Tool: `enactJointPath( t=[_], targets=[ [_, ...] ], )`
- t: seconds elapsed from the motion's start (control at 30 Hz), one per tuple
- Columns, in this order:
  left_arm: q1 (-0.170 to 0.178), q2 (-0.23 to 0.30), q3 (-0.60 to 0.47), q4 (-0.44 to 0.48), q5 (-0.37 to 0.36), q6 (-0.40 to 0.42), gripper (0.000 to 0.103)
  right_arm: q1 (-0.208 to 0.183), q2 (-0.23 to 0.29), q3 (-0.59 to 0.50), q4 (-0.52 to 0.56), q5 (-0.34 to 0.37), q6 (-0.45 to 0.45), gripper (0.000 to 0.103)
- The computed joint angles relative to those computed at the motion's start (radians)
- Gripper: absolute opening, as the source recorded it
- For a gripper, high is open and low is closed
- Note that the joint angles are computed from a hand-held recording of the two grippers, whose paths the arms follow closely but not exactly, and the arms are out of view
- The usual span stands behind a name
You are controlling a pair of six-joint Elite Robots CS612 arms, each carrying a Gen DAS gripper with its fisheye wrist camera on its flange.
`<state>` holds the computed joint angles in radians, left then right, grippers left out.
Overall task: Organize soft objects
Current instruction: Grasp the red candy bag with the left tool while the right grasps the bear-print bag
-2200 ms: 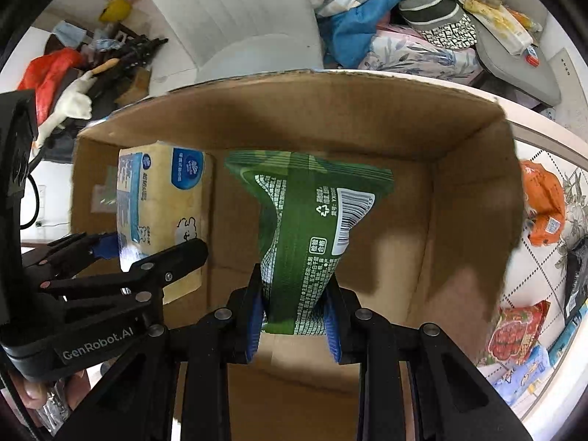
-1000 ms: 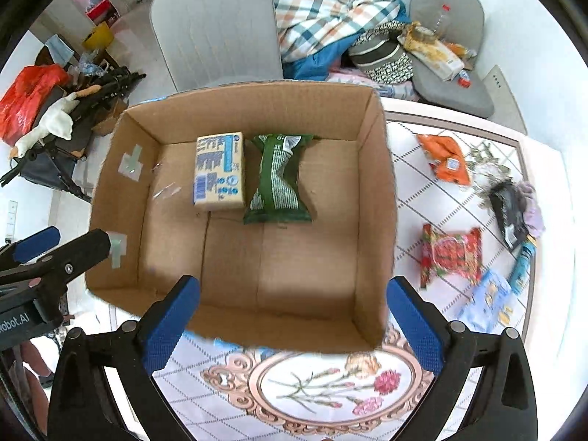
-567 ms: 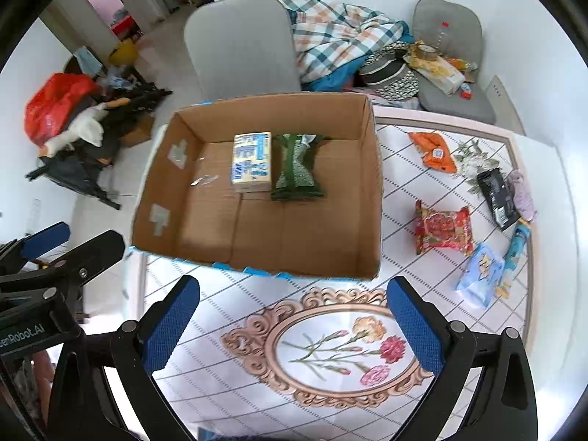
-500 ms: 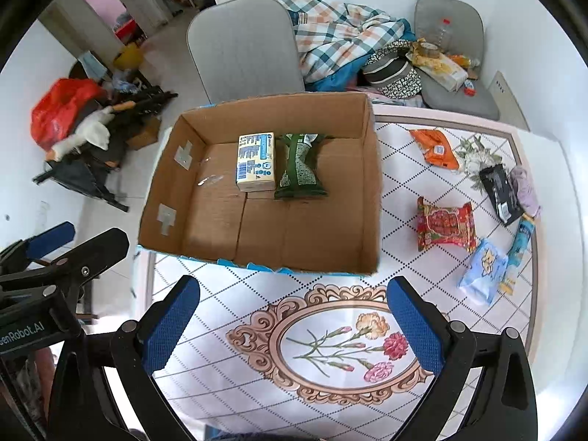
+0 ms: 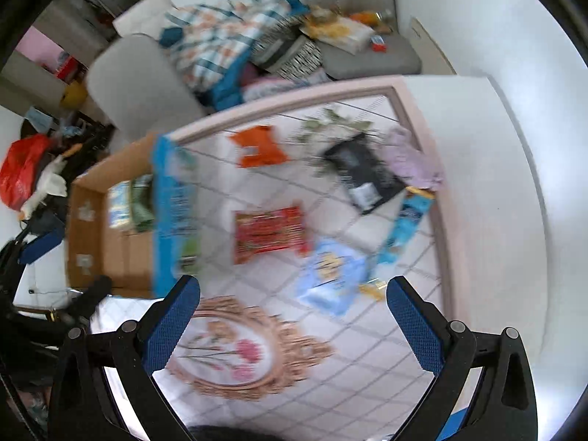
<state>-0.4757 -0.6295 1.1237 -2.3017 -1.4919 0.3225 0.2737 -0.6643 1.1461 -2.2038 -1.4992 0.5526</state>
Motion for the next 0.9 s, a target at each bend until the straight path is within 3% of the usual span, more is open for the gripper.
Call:
enactJointPath(
  t=[0.17, 0.3, 0.5, 0.57, 0.63, 0.73, 0.8, 0.9],
  targets=[
    [-0.041, 0.148, -0.175, 0.160, 0.075, 0.133, 0.101, -0.061, 0.071, -0.061, 0.100, 0.016, -0.093, 0.103],
    [-0.056, 0.249, -0.308, 0.306, 0.114, 0.186, 0.101, -0.084, 0.125, -0.105, 0.161, 0.033, -0.098, 0.103],
    [-0.067, 0.328, -0.423, 0.490, 0.110, 0.296, 0.101, -0.110, 0.159, -0.104, 0.173, 0.092, -0.077, 0.103],
    [-0.071, 0.333, -0.416, 0.485, 0.134, 0.300, 0.092, -0.111, 0.178, -0.130, 0.191, 0.101, -0.112, 0.103],
    [-0.062, 0.343, -0.443, 0.517, 0.090, 0.246, 0.073, -0.110, 0.198, -0.166, 0.213, 0.106, -0.149, 0.103],
    [-0.043, 0.355, -0.486, 0.563, 0.021, 0.092, 0.054, -0.107, 0.210, -0.194, 0.229, 0.100, -0.168, 0.103],
    [-0.024, 0.362, -0.514, 0.603, -0.041, -0.061, 0.049, -0.106, 0.203, -0.180, 0.224, 0.119, -0.146, 0.103],
    [0.009, 0.375, -0.555, 0.694, -0.168, -0.287, 0.047, -0.103, 0.165, -0.090, 0.147, 0.185, -0.045, 0.103]
  ],
)
